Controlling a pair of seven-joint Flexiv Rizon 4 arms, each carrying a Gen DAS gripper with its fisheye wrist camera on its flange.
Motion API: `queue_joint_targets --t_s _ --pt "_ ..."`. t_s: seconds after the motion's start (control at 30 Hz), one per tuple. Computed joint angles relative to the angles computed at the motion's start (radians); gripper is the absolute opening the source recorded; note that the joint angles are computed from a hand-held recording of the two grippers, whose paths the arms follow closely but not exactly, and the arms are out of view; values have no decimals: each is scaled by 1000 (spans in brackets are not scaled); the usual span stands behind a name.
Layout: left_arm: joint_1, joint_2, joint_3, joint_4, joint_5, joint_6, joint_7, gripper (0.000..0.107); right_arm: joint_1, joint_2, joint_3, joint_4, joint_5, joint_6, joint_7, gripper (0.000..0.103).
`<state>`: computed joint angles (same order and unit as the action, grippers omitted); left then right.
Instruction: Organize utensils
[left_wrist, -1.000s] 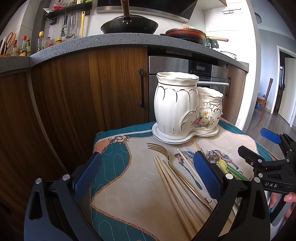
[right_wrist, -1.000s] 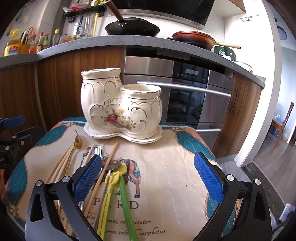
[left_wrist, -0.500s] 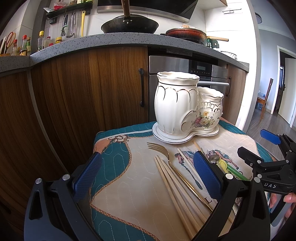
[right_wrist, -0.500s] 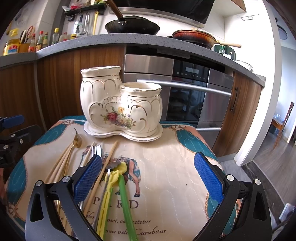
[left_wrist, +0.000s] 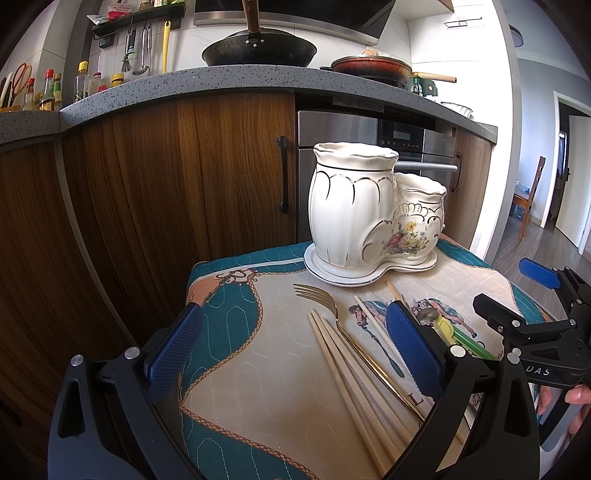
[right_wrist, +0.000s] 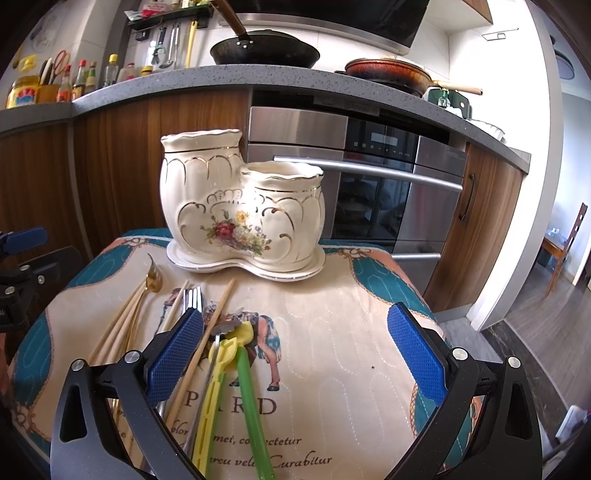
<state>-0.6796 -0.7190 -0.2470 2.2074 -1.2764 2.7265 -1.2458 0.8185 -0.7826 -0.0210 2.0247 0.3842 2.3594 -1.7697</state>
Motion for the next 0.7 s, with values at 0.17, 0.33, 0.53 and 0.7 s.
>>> queue_joint_targets --t_s 0.17,0.33,0.53,0.7 --pt "0 0 -1 -1 -1 -1 1 98 -1 0 1 0 -1 0 -1 99" --pt "0 -3 -1 -4 -3 2 3 98 0 0 0 -1 1 -2 -1 99" --pt "0 -2 -1 -2 0 1 0 98 -2 -2 1 -2 -2 -2 0 99" --pt "21 11 9 37 82 -25 -71 98 -1 -1 0 -2 -3 -6 0 99"
